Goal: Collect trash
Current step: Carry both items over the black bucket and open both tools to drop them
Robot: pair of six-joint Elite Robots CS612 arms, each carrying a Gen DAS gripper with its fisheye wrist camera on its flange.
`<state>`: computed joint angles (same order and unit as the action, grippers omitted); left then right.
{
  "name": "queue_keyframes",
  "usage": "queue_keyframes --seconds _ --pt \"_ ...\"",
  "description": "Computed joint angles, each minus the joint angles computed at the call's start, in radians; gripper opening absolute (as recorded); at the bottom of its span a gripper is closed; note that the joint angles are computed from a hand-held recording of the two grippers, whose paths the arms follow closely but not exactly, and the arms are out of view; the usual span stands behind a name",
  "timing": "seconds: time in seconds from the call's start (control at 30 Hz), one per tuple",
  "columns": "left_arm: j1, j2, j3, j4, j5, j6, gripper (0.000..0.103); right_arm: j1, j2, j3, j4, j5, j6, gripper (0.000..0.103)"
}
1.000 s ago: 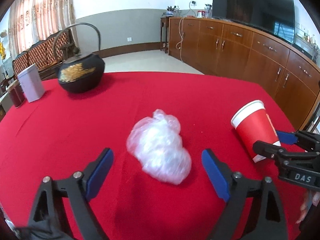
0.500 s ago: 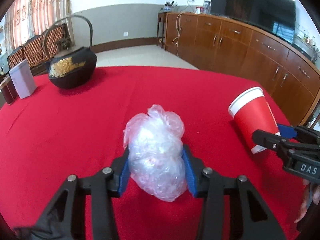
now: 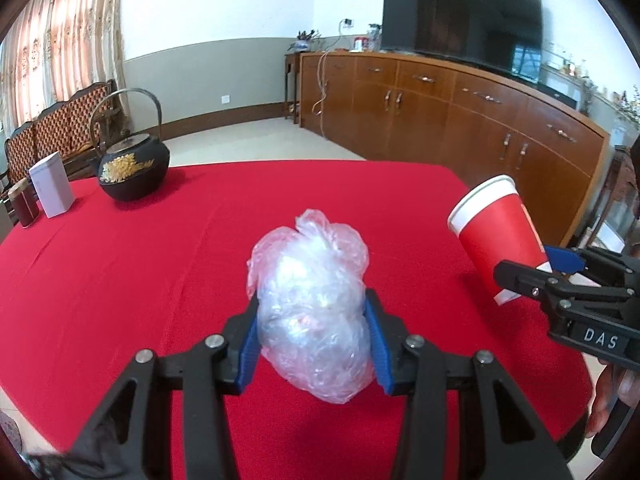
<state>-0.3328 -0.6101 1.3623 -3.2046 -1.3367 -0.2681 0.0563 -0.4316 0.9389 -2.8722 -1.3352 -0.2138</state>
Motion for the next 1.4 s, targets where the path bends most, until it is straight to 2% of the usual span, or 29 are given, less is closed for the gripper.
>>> queue_keyframes --seconds 0.23,0.5,0.87,1.2,1.4 --pt "-0.020 -0.039 0.068 -0.052 -0.021 0.005 0.048 -0.024 -0.106 0.207 -0.139 -0.016 0.020 0.058" --pt "-0.048 -0.081 0.144 -0.119 -0.023 0.015 0.048 -0.054 -0.201 0.392 -0.256 -0.032 0.030 0.058" --pt "-0.111 -0.121 0.233 -0.217 -0.034 0.014 0.048 -0.123 -0.325 0.646 -0.443 -0.075 0.066 0.058" --pt "-0.177 -0.118 0.243 -0.250 -0.074 0.057 0.048 -0.213 -0.396 0.830 -0.573 -0.122 0.131 0.058" --pt "-0.204 -0.110 0.235 -0.257 -0.095 0.082 0.048 -0.253 -0.401 0.876 -0.618 -0.128 0.142 0.058"
